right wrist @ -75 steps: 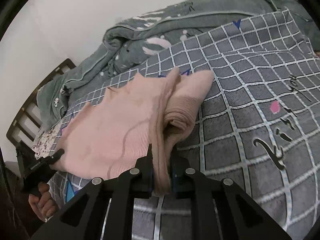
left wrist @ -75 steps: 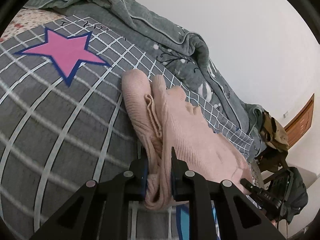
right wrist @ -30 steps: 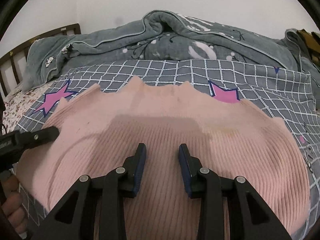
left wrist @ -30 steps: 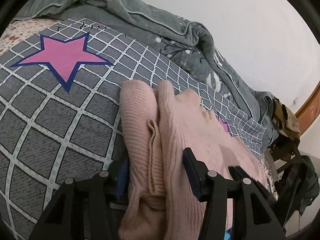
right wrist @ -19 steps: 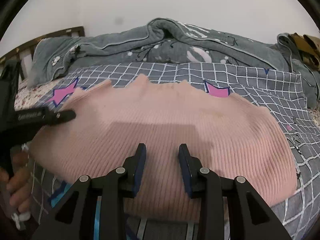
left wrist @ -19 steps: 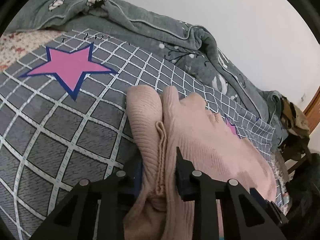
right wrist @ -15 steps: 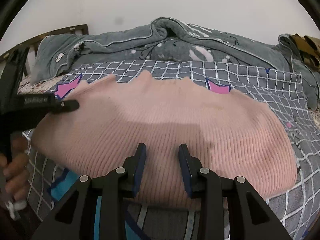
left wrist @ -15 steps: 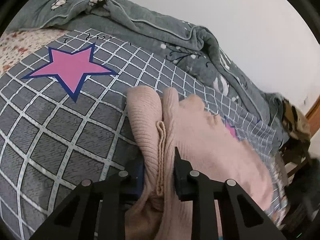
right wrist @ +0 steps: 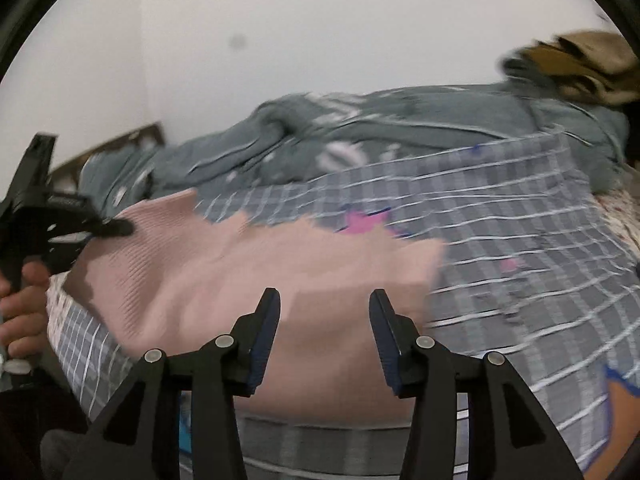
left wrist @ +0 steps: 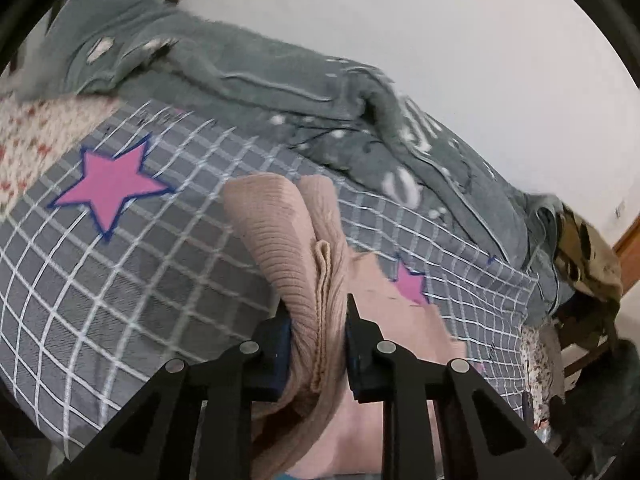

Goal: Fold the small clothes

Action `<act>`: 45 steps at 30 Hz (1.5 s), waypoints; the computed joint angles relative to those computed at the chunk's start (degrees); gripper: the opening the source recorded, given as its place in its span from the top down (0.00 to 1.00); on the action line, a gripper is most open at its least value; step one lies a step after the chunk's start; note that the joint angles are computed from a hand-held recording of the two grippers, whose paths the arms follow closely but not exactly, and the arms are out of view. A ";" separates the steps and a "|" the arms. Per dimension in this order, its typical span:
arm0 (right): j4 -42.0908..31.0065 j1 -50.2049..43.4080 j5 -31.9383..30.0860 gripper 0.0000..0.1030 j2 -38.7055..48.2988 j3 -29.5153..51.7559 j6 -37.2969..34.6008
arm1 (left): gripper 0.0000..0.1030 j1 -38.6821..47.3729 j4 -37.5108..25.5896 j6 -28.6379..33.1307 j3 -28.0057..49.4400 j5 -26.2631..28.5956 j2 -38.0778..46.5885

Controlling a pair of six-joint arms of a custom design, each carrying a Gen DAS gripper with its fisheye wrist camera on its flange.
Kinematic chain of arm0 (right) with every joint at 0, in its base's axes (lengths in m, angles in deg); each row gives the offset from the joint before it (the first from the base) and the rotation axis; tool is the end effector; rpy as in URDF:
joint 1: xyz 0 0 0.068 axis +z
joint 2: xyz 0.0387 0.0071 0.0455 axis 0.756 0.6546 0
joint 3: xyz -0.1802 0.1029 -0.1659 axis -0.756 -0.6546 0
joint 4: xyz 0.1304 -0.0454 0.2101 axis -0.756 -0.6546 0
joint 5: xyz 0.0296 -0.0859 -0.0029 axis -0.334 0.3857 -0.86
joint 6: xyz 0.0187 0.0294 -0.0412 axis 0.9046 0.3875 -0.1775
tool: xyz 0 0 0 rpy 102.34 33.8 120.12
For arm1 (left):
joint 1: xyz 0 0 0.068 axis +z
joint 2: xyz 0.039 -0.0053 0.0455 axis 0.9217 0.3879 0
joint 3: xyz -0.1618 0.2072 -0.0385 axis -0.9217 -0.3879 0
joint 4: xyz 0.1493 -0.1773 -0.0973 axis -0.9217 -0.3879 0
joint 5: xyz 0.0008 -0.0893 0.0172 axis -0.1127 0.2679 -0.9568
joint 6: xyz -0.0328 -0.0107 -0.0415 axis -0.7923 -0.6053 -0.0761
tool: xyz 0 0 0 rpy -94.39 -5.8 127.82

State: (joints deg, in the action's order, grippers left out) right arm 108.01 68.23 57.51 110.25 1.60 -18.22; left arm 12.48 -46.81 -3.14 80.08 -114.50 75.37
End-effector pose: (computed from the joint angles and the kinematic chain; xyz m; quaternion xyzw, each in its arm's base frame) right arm 0.1731 0.0679 0.1174 -0.1334 0.8581 0.2048 0.4516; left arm 0.1339 -0.1496 0.1835 -0.3067 0.8578 -0.1151 0.3961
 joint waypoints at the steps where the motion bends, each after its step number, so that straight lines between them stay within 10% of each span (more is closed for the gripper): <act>1: -1.27 -3.93 -3.18 0.55 -0.38 0.46 -0.38 | 0.79 -0.42 -0.11 0.38 2.96 -0.08 3.11; 14: -7.46 -33.73 -26.91 0.55 3.44 5.28 -8.12 | 0.72 -4.07 12.60 13.41 35.92 11.17 49.00; 18: -8.48 -34.05 -28.54 0.55 3.02 5.56 -8.67 | 0.46 -4.51 22.14 18.49 27.57 10.69 42.33; 28: -8.47 -24.63 -40.57 0.44 4.85 5.55 -3.03 | 0.39 -3.22 24.60 14.68 1.54 0.85 18.64; 33: -0.60 -9.17 -26.55 0.42 8.57 4.24 4.95 | 0.39 -1.95 30.17 14.24 -9.31 0.17 15.03; 36: 1.81 -1.05 -14.65 0.61 11.72 4.74 7.13 | 0.39 -0.45 35.07 14.96 -13.10 1.45 16.25; 38: 1.75 2.10 -10.09 0.91 11.92 4.93 6.01 | 0.39 0.36 37.00 15.40 -15.06 2.22 15.77; 45: -3.64 -13.09 -22.38 0.96 -4.36 0.20 -3.42 | 0.39 -0.03 50.44 20.70 -20.92 3.42 14.16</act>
State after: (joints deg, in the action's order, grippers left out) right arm 104.37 55.14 35.13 105.89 1.80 -21.64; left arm 12.45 3.64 17.56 59.16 -111.08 89.53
